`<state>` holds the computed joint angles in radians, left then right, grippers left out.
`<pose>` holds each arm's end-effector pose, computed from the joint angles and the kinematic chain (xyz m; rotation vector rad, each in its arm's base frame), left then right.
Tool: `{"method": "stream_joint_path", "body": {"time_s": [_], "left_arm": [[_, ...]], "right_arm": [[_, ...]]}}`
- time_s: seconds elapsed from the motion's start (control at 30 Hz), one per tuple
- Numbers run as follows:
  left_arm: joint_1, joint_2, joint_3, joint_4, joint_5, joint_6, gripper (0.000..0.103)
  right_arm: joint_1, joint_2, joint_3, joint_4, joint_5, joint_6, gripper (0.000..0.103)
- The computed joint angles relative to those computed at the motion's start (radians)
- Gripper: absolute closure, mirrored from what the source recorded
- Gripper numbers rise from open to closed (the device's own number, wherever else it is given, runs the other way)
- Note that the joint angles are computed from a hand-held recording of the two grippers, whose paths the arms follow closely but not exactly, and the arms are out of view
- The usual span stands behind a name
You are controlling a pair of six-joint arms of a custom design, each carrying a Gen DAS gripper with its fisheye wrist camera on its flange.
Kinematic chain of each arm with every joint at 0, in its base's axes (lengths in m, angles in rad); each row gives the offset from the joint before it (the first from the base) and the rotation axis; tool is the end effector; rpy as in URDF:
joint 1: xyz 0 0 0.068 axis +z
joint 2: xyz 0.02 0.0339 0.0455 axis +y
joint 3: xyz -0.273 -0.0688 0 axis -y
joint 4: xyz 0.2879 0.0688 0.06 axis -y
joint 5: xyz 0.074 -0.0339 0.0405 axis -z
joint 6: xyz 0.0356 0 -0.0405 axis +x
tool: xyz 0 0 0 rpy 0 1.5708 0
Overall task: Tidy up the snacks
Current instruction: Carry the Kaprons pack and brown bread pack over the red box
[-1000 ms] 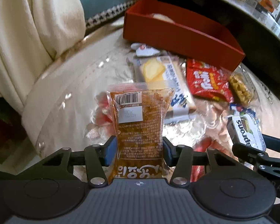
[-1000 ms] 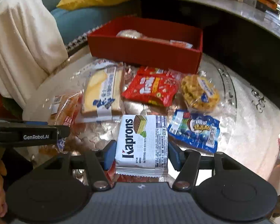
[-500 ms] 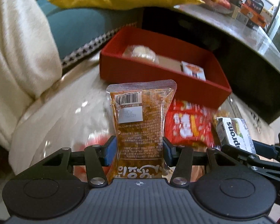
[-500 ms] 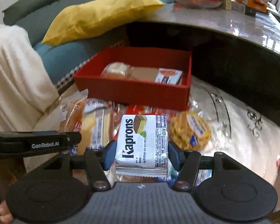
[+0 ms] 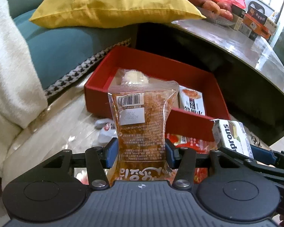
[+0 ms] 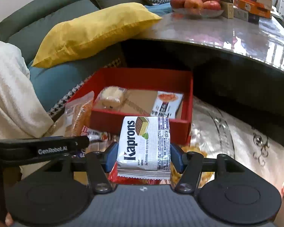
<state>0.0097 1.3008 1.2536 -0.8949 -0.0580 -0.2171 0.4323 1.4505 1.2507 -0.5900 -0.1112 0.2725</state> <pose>0.3020 0.0050 0.3344 -0.3076 2.4917 -0.0121 0.3237 0.1537 0.3085 -0.2468 2.3923 0.4672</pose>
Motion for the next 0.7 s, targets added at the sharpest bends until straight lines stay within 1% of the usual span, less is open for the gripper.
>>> {"method": "stream_joint_path", "body": {"time_s": [0.17,0.7], "left_arm": [[-0.019,0.042,0.034,0.03,-0.033,0.003,0.044],[-0.009,0.192,0.167,0.078,-0.068,0.03,0.043]], "right_arm": [[-0.01,0.046,0.047,0.01,-0.002,-0.005,0.049],[-0.024,0.217,0.229,0.012,0.005,-0.028,0.049]]}}
